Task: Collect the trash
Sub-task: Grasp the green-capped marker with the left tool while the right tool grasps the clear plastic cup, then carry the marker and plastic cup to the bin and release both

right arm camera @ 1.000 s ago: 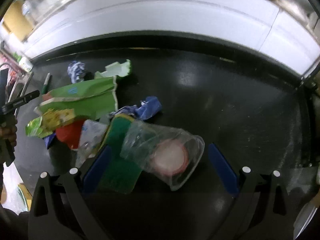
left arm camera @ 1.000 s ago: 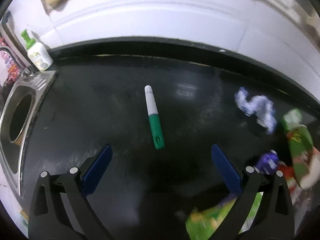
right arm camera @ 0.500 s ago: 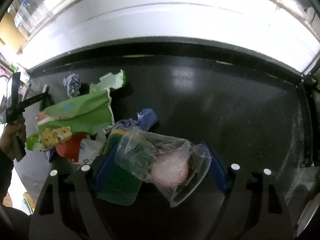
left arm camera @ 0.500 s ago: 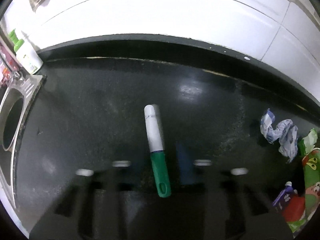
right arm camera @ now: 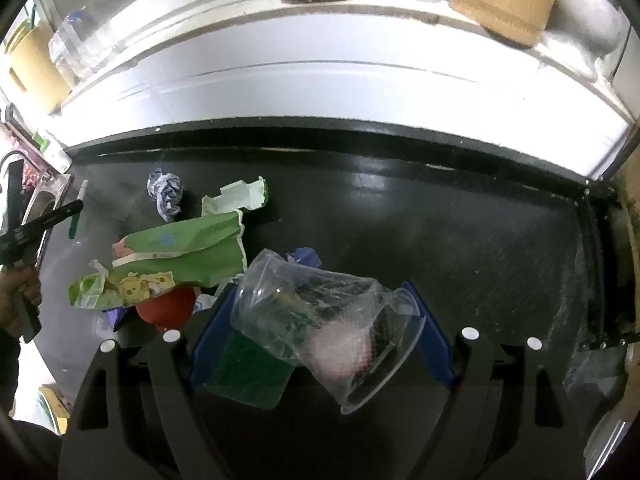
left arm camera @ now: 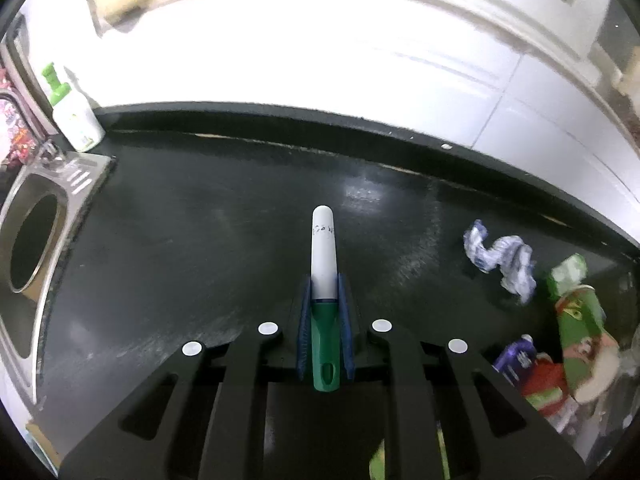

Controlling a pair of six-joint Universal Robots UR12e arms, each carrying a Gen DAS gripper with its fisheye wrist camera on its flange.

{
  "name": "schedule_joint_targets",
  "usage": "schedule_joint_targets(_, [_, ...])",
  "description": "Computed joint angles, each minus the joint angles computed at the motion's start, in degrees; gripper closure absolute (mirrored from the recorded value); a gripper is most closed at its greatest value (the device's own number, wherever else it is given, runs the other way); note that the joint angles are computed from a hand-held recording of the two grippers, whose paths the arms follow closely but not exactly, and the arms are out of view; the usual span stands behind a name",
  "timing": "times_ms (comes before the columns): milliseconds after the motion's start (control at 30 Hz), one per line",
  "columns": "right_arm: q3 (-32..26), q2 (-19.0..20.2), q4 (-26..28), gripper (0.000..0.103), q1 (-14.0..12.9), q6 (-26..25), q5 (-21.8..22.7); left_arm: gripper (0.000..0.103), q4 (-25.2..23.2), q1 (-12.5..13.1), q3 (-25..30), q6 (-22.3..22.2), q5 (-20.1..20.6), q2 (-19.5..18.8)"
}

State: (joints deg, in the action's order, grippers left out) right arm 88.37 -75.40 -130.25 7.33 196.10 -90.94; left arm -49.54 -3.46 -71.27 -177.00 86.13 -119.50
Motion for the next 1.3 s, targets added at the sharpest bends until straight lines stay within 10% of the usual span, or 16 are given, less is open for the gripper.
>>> schedule_joint_targets(833, [2.7, -4.7, -2.3, 0.024, 2.7, -5.3, -1.6, 0.09, 4.8, -1.9, -15.0, 0.8, 1.9, 14.4])
schedule_joint_targets(1300, [-5.8, 0.0, -2.7, 0.024, 9.2, -14.6, 5.2, 0.09, 7.7, 2.2, -23.2, -4.8, 5.5, 23.2])
